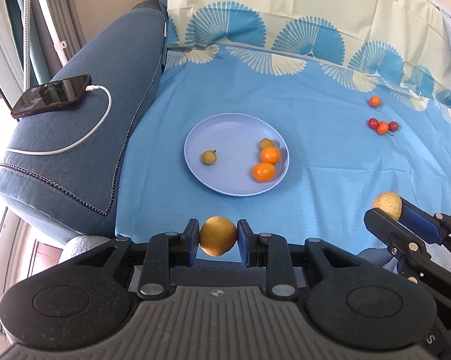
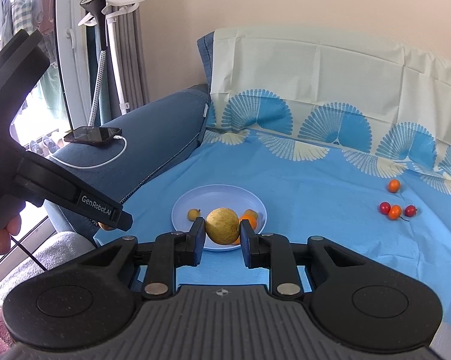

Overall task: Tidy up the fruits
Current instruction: 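Carry both held longans in the two tools over the lavender plate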

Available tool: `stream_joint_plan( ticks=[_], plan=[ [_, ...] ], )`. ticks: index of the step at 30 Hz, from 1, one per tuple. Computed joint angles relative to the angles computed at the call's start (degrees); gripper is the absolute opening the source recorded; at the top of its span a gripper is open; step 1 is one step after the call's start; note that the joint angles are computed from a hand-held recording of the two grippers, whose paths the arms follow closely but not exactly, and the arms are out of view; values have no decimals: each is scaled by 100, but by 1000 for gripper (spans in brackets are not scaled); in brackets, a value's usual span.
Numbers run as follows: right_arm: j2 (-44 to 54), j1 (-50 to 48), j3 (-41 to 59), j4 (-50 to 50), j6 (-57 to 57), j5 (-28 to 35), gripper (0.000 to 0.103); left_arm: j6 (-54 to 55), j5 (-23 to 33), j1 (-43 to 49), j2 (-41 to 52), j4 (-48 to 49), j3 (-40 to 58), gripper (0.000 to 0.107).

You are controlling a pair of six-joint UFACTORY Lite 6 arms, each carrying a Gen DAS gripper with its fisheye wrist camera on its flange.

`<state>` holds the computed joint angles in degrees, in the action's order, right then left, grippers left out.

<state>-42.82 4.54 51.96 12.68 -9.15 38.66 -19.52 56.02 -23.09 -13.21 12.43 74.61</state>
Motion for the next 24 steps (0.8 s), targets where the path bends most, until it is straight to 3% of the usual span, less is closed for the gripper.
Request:
stream_joint_plan(
  ticks=[6, 24],
  plan=[
    [50, -271, 19, 362, -446, 71, 26, 74, -57, 77, 42, -46, 21, 30],
    [334, -97, 74, 221, -280, 19, 26, 325, -172, 410, 312, -275, 130, 30]
  ],
)
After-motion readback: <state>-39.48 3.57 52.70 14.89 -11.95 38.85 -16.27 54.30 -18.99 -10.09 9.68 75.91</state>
